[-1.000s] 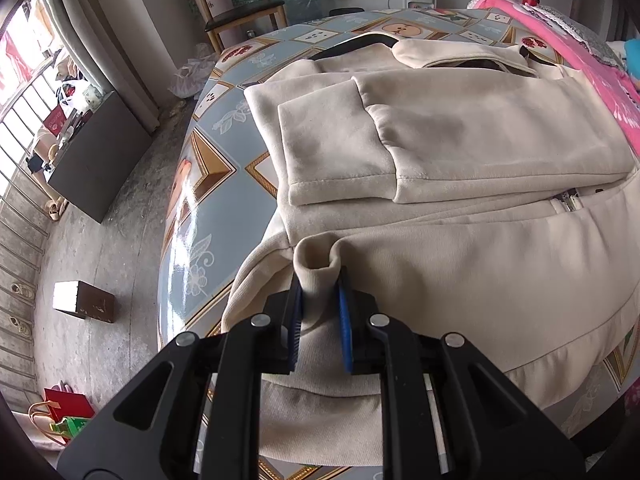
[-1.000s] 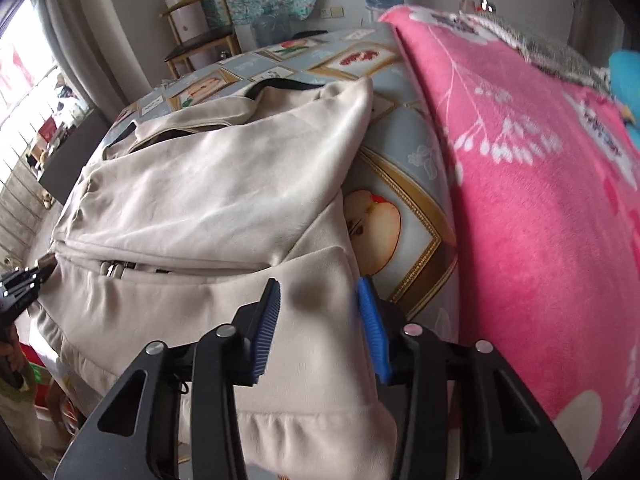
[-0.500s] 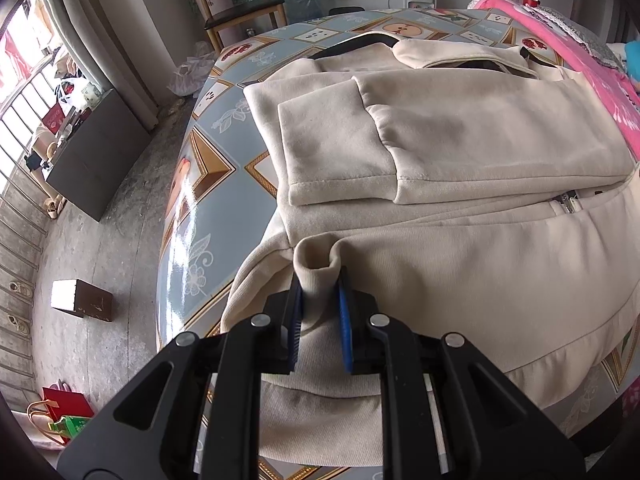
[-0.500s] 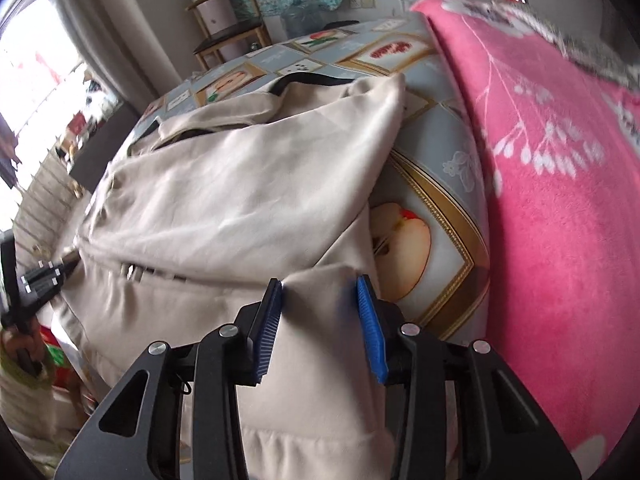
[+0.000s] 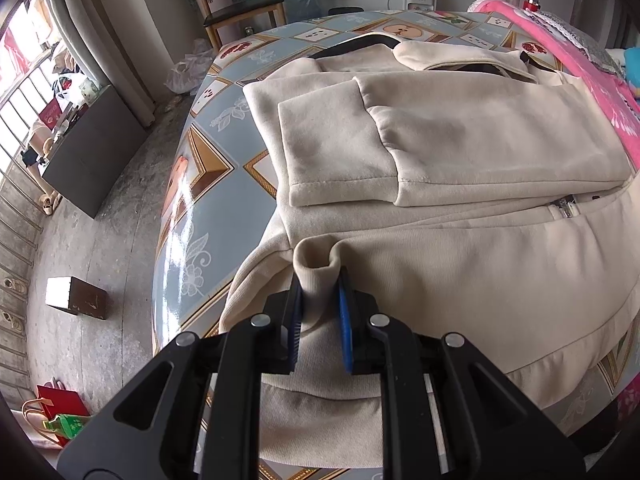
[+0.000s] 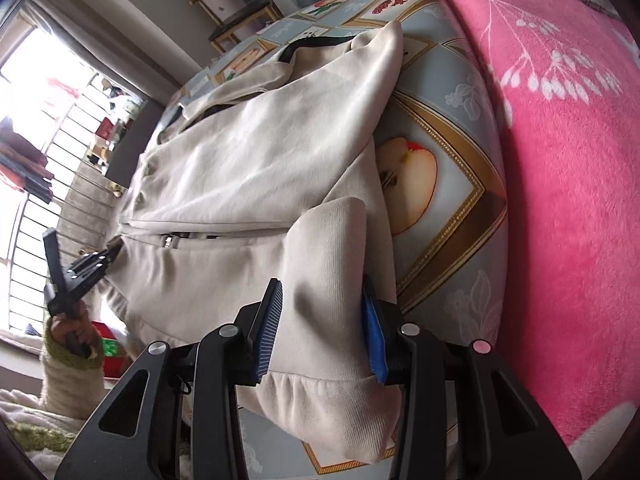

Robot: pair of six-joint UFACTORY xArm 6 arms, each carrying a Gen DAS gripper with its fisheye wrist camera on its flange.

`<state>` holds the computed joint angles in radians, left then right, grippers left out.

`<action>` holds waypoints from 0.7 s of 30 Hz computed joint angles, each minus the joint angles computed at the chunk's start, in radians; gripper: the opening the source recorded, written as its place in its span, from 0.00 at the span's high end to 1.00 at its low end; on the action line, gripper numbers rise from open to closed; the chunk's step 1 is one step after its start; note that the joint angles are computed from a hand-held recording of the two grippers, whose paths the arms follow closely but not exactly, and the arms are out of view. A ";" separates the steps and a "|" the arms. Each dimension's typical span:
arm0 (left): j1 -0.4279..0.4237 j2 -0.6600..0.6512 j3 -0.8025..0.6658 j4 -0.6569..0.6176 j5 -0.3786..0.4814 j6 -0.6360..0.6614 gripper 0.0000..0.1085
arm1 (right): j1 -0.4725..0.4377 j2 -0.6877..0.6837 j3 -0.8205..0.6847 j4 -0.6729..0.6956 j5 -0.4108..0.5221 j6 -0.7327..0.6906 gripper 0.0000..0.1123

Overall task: Fold large clothes
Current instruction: 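Grasp the jacket hem with the left gripper while the right gripper grasps the hem beside it, then hold the jacket hem pinched in both grippers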

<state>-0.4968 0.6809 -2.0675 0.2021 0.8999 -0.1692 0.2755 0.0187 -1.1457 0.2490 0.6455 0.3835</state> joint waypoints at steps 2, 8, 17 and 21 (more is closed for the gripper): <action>0.000 0.001 -0.002 0.000 0.003 0.000 0.87 | 0.010 0.036 -0.043 -0.085 0.022 0.061 0.66; 0.003 0.011 -0.022 -0.016 0.022 -0.002 0.86 | 0.080 0.114 -0.184 -0.435 0.188 0.257 0.79; 0.004 0.024 -0.050 -0.029 0.044 -0.008 0.86 | 0.276 0.206 -0.380 -0.898 0.531 0.449 0.93; 0.005 0.029 -0.061 -0.035 0.054 -0.006 0.86 | 0.302 0.224 -0.415 -0.956 0.563 0.480 0.93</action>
